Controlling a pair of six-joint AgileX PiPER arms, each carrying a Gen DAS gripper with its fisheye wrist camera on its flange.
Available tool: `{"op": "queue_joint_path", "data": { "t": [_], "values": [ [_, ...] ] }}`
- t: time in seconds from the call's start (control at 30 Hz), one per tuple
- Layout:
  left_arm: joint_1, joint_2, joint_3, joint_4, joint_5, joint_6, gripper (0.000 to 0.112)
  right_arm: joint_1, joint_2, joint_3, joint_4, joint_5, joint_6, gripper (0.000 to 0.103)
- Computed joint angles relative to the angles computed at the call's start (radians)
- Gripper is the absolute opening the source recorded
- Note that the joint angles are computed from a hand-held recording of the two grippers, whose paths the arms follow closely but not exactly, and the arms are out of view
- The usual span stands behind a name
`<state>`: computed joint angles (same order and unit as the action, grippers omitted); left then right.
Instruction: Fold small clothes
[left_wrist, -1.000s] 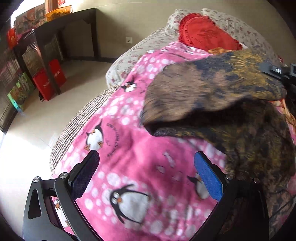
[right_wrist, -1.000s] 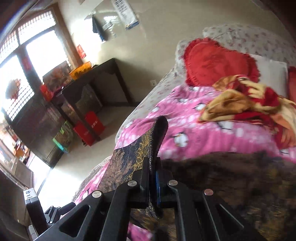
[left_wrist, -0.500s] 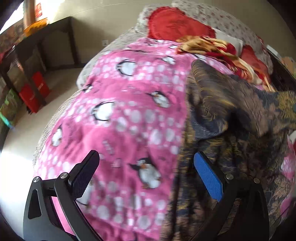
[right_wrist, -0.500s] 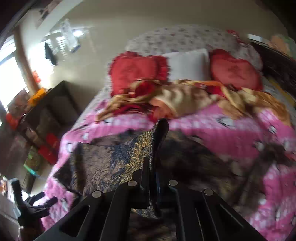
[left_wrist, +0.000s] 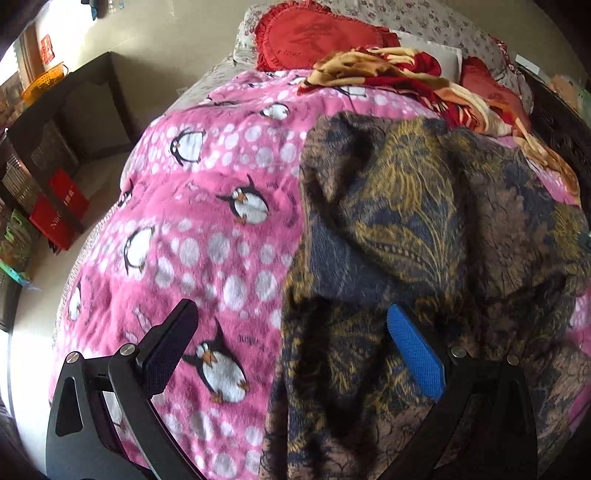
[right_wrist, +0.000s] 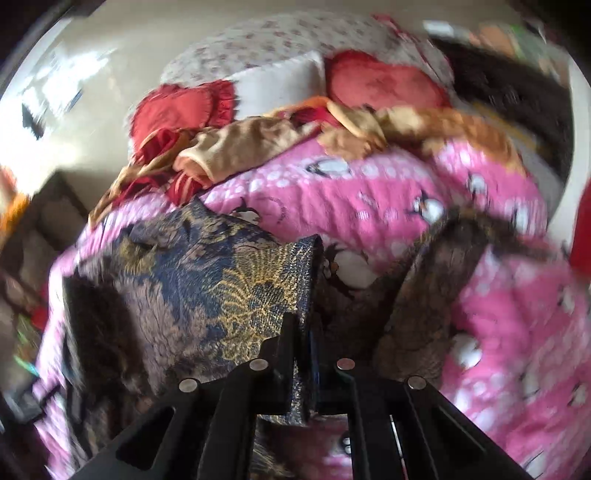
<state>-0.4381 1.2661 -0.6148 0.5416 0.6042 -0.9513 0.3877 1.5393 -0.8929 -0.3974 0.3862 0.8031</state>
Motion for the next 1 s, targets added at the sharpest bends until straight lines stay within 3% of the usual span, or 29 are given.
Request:
{"op": "queue_joint_path", "data": {
  "t": [0.17,0.27,0.33,0.43,0.47,0.53,0.67,0.83,0.9,1.0],
  "values": [
    [0.038,0.056,-0.012,0.038,-0.049,-0.041,0.102,0.035,-0.029,-0.001,-0.183,0.039,0.14,0.004],
    [0.05,0.092,-0.021,0.033,-0.06,-0.035,0.102,0.002,0.049,-0.07,-0.039,0.1,-0.005,0.008],
    [0.049,0.087,-0.013,0.04,-0.07,-0.045,0.102,-0.011,0.046,-0.071,-0.011,0.115,-0.001,0.011],
    [0.039,0.087,-0.007,0.065,-0.077,-0.071,0.102,0.053,-0.003,-0.044,-0.203,0.127,0.216,0.029],
    [0.037,0.092,-0.007,0.07,-0.079,-0.073,0.102,0.072,-0.018,-0.039,-0.225,0.111,0.244,0.04],
    [0.038,0.103,-0.008,0.07,-0.085,-0.074,0.102,0.107,-0.028,-0.044,-0.21,0.06,0.238,0.044],
    [0.07,0.083,0.011,0.0,-0.132,-0.008,0.102,0.186,0.065,-0.152,-0.026,0.009,0.037,0.044],
    [0.098,0.039,0.039,-0.19,-0.155,0.179,0.102,0.312,0.256,-0.348,0.057,0.02,-0.092,0.044],
    [0.095,0.012,0.061,-0.251,-0.152,0.227,0.102,0.357,0.339,-0.442,0.072,0.042,-0.13,0.044],
    [0.082,-0.03,0.101,-0.322,-0.144,0.275,0.102,0.405,0.499,-0.64,0.073,0.149,-0.169,0.044]
  ]
}}
